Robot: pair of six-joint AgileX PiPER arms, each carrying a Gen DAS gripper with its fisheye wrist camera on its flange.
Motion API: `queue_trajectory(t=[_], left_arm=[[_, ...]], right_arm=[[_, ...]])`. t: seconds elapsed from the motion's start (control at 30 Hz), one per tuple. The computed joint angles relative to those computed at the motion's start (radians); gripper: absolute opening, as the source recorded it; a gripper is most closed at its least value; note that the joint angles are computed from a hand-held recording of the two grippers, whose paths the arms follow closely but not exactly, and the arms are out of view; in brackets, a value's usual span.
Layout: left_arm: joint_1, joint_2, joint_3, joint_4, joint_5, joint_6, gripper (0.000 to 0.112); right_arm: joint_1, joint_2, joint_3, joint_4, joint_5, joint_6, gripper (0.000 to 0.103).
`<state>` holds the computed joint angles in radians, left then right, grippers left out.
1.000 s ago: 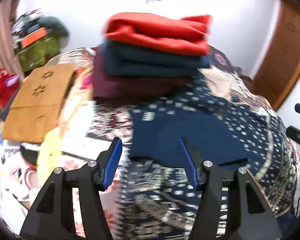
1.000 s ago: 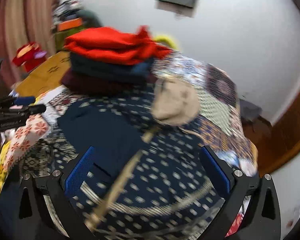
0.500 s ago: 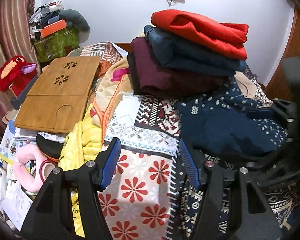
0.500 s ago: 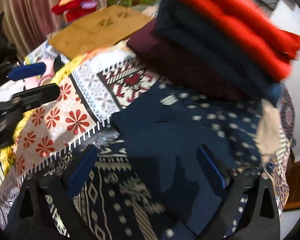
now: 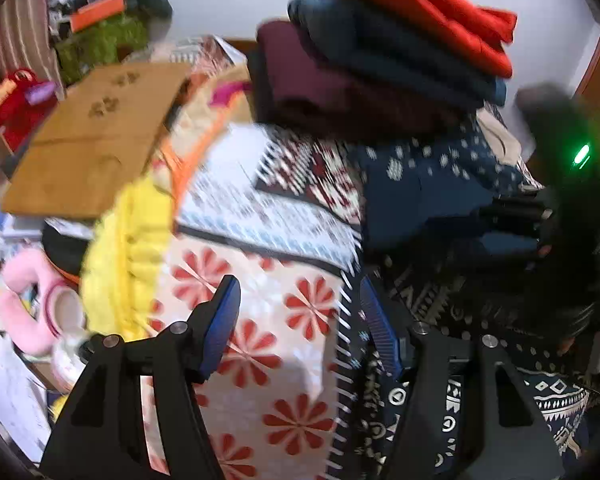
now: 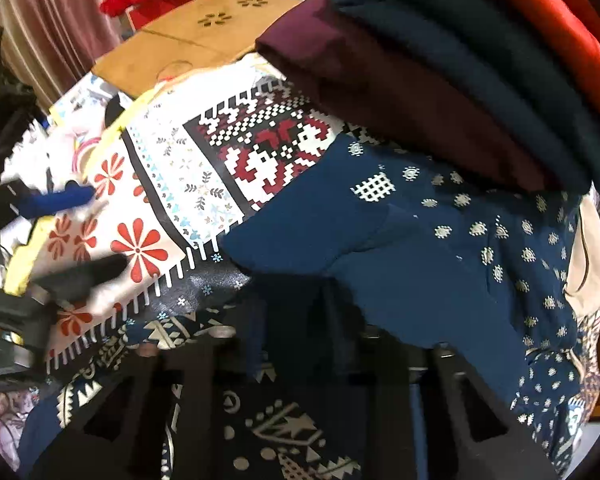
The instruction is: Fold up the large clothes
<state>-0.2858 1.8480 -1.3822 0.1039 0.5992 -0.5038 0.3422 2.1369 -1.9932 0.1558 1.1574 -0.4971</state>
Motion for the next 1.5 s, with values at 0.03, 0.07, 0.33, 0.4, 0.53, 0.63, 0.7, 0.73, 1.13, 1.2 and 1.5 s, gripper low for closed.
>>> queue_trajectory(t=[0.03, 0.07, 0.33, 0.4, 0.53, 0.63, 0.7, 0.73, 1.13, 1.2, 1.5], left_arm=[[-0.001, 0.013, -0.009, -0.036, 0.007, 0.027, 0.061], [-0.008, 0.027, -0.019, -0.06, 0.015, 0.047, 0.061], [-0.125, 0.097, -0.106, 0.194, 0.122, -0.178, 0.07], [-0.127, 0.097, -0.122, 0.185, 0.138, -0.173, 0.07], [-0.134, 0.086, -0.174, 0.163, 0.159, -0.144, 0.07], [-0.158, 0.106, -0.25, 0.178, 0.196, -0.138, 0.071], [-0.169, 0.14, -0.306, 0.155, 0.216, -0.127, 0.078], [-0.172, 0.151, -0.317, 0.15, 0.219, -0.129, 0.08], [-0.211, 0.324, -0.439, 0.253, 0.339, -0.218, 0.09], [-0.207, 0.318, -0.423, 0.251, 0.328, -0.228, 0.091], [-0.219, 0.331, -0.438, 0.29, 0.353, -0.25, 0.095]], right_arm=[[-0.016, -0.02, 0.025, 0.017, -0.016, -0.012, 0.012], [-0.031, -0.042, 0.051, 0.034, -0.032, -0.018, 0.012], [-0.216, -0.2, 0.12, 0.192, -0.063, -0.079, 0.011], [-0.283, -0.255, 0.152, 0.231, -0.075, -0.102, 0.011], [-0.367, -0.307, 0.176, 0.272, -0.117, -0.092, 0.011], [-0.437, -0.35, 0.221, 0.289, -0.153, -0.077, 0.011], [-0.499, -0.362, 0.23, 0.315, -0.142, -0.088, 0.011], [-0.532, -0.367, 0.236, 0.328, -0.134, -0.091, 0.011], [-0.791, -0.369, 0.347, 0.374, -0.063, -0.11, 0.011], [-0.823, -0.369, 0.368, 0.387, -0.049, -0.13, 0.011], [-0.92, -0.406, 0.429, 0.406, -0.055, -0.173, 0.013]])
